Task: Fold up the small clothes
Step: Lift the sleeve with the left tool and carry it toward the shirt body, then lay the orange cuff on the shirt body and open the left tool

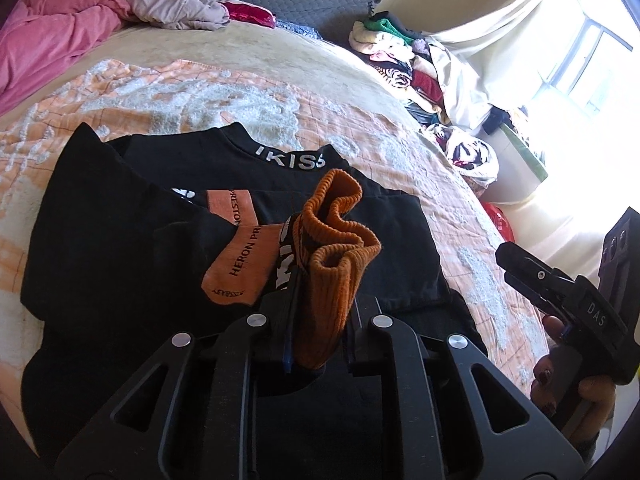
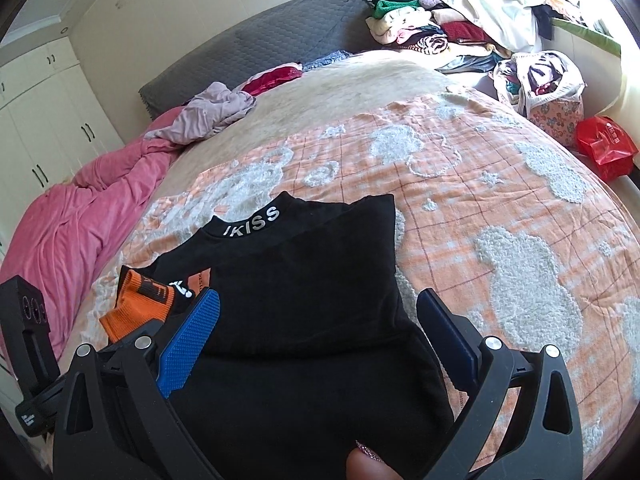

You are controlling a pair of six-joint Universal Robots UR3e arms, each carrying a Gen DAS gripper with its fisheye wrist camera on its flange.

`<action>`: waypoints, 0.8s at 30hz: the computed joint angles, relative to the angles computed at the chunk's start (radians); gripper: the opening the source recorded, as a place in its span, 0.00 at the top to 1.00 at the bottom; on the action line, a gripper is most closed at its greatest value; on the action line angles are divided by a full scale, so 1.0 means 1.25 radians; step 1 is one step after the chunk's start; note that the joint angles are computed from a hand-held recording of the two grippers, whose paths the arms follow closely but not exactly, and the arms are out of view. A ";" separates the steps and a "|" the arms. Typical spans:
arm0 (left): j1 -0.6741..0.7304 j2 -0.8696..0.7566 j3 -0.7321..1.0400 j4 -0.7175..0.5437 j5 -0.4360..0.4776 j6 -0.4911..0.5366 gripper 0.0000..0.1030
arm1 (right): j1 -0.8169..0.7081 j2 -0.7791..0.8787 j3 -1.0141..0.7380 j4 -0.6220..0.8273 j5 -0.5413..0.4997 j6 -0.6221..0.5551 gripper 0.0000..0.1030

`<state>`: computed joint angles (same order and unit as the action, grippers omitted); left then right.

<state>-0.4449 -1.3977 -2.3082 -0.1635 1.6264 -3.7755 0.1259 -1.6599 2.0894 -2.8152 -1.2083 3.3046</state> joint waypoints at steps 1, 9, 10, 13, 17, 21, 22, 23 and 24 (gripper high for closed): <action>0.007 -0.001 -0.004 0.005 -0.021 0.001 0.83 | -0.001 0.001 0.000 0.001 0.003 0.000 0.05; 0.031 0.080 -0.056 0.010 -0.079 -0.005 0.56 | 0.006 0.020 -0.008 0.013 0.033 -0.005 0.05; 0.024 0.089 -0.050 -0.002 -0.062 -0.003 0.56 | 0.011 0.025 -0.012 0.017 0.036 -0.009 0.05; 0.010 0.131 -0.036 -0.062 0.002 0.007 0.54 | 0.034 0.046 -0.027 0.030 0.046 -0.020 0.05; 0.045 0.202 -0.049 -0.132 0.019 0.027 0.38 | 0.081 0.097 -0.062 0.071 0.061 -0.038 0.05; 0.057 0.246 -0.061 -0.179 0.054 0.040 0.26 | 0.158 0.157 -0.107 0.094 0.008 -0.040 0.12; 0.048 0.246 -0.056 -0.197 0.082 0.040 0.24 | 0.171 0.166 -0.110 0.095 0.004 -0.041 0.16; 0.042 0.247 -0.053 -0.214 0.101 0.040 0.19 | 0.179 0.175 -0.113 0.094 0.004 -0.039 0.17; 0.039 0.248 -0.047 -0.235 0.119 0.041 0.16 | 0.188 0.184 -0.116 0.092 0.005 -0.034 0.17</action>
